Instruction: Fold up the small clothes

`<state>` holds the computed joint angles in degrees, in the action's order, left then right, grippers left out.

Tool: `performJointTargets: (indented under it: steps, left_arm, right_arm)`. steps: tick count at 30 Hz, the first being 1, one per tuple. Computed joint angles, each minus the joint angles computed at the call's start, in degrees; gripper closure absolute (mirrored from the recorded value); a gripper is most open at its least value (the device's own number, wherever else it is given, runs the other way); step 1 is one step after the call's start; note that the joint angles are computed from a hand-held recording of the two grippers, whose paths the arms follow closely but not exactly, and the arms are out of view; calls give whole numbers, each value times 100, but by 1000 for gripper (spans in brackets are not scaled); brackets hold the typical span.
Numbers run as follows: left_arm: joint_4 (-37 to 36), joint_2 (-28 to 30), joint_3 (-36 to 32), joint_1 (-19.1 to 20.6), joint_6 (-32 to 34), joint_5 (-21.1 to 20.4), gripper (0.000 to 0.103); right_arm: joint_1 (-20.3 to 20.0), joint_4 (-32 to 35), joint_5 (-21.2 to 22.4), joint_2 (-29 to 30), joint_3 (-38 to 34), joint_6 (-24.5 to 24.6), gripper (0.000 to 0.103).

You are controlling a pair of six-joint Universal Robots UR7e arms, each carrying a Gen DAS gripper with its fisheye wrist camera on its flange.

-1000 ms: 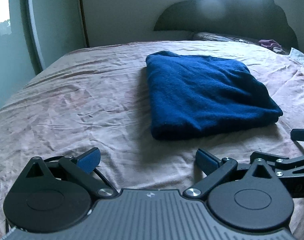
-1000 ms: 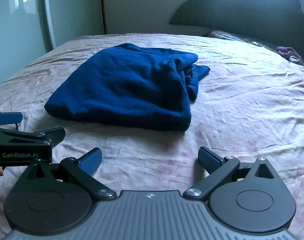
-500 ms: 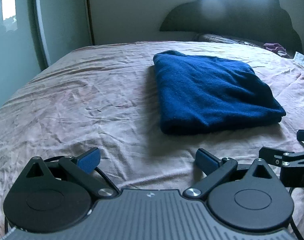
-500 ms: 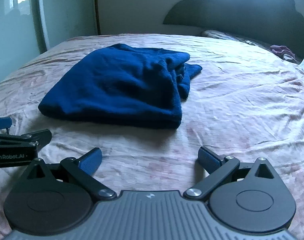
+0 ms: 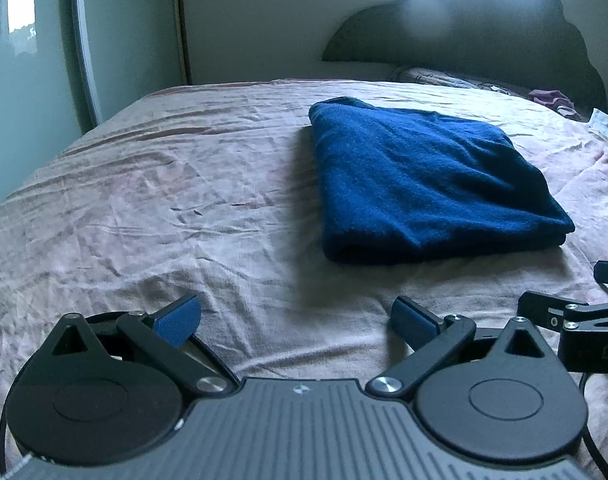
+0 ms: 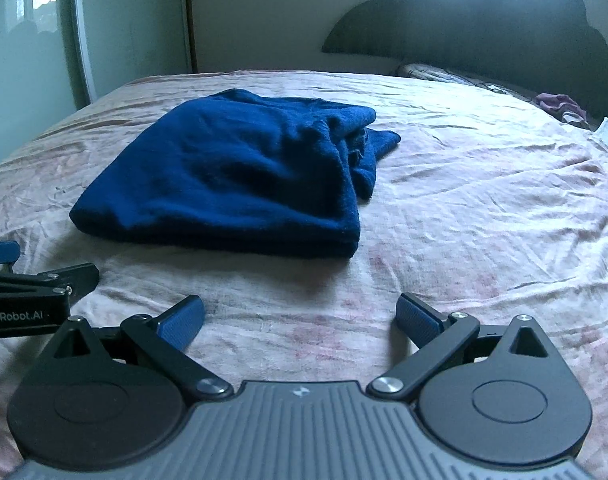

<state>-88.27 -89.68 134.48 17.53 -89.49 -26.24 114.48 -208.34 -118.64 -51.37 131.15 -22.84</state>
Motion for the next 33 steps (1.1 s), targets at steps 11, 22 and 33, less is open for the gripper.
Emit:
performJointTargets:
  steps: [11,22,33]
  left_arm:
    - [-335,-95,89,45,176,-49,0]
    - [304,24,-58,-15,-396,10,0]
    - [14,-41,1,45,-181,-47,0]
  right_arm:
    - [-4,-170,2,79,2,-69,0]
    - [-31,-142,51,27,0,113,0]
    - [31,-222,-82,141,-41,15,0]
